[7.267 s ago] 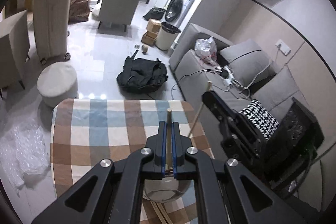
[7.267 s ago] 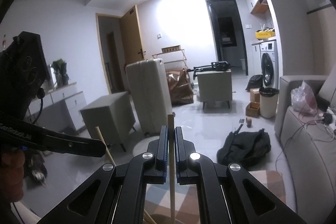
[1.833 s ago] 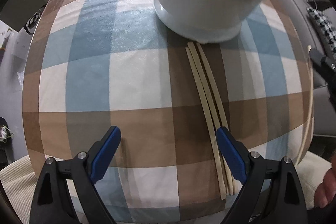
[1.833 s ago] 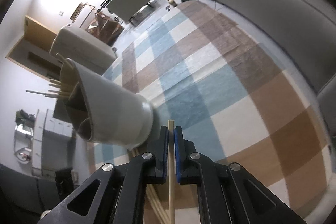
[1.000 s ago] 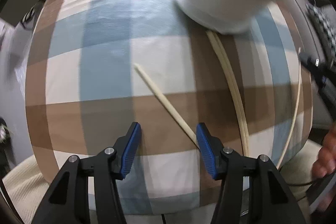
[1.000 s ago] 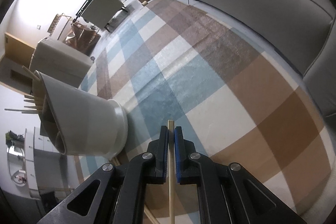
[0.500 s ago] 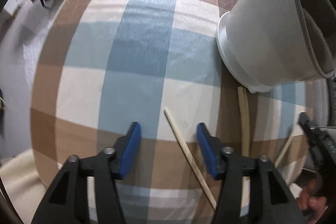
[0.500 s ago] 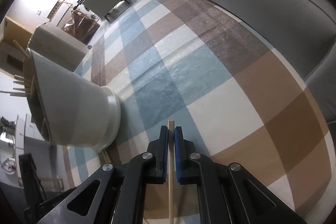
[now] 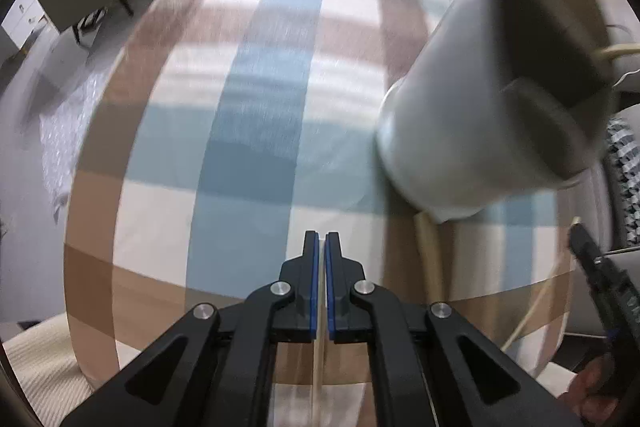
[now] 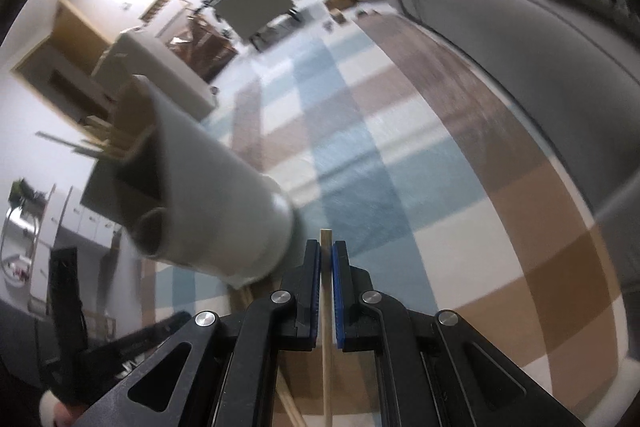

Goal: Organize utensils

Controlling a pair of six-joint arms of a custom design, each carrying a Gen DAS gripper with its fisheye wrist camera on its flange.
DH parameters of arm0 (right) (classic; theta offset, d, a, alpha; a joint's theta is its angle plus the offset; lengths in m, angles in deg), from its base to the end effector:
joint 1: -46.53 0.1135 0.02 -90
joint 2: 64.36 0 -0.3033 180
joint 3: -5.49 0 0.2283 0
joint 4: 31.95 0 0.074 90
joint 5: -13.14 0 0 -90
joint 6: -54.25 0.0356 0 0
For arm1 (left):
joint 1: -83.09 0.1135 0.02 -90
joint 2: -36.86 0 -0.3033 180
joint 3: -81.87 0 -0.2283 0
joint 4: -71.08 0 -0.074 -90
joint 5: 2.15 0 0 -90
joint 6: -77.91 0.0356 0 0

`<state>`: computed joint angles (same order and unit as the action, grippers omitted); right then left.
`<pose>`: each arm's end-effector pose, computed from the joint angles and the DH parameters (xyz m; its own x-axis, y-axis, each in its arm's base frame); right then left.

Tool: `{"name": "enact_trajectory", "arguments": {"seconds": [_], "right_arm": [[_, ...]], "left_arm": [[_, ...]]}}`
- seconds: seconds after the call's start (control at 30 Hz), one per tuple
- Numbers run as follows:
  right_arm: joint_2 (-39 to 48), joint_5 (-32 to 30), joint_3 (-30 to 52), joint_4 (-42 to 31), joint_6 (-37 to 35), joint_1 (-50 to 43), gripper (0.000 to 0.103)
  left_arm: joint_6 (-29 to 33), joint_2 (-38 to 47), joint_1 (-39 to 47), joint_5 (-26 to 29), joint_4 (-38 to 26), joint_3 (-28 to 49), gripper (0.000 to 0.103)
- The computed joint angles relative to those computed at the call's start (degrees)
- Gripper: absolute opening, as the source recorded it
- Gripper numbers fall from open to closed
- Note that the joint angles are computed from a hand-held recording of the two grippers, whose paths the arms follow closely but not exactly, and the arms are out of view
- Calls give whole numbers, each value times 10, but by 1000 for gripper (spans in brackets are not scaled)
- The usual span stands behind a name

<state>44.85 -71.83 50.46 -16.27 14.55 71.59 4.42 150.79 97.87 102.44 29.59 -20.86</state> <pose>0.2653 0.1206 0.1122 -0.7180 0.5104 -0.4733 0.2865 0.8364 0.4672 0.3392 0.0802 0.1483 -0.9632 0.0303 -0.2669 0.0802 0.9808 -0.1780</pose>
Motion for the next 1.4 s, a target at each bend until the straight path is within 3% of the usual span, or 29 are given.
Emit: {"name": "enact_trajectory", "arguments": {"seconds": [0.27,0.43,0.6,0.9,1.27,1.4], "right_arm": [[-70,71,3,-5,-63,61,5],[-98,111,11,-9,-95,103,5],[-104,144,29,-23,-121,138,5],[-143,161,46,-50,-149,147,5],[-208,139,114,-118,-216,103,5],[-208,124,133,-129,-230,91,5]], "left_arm": [[43,-106,34,84,-18,-27,0],[53,-178,23,100,-45,-50,0],[77,-184,26,111,-84,-32,0],[114,-182,39,155,-182,57,0],[131,-179,20,214,-295,192,0],[172,-151,42,256,-330,217,0]]}}
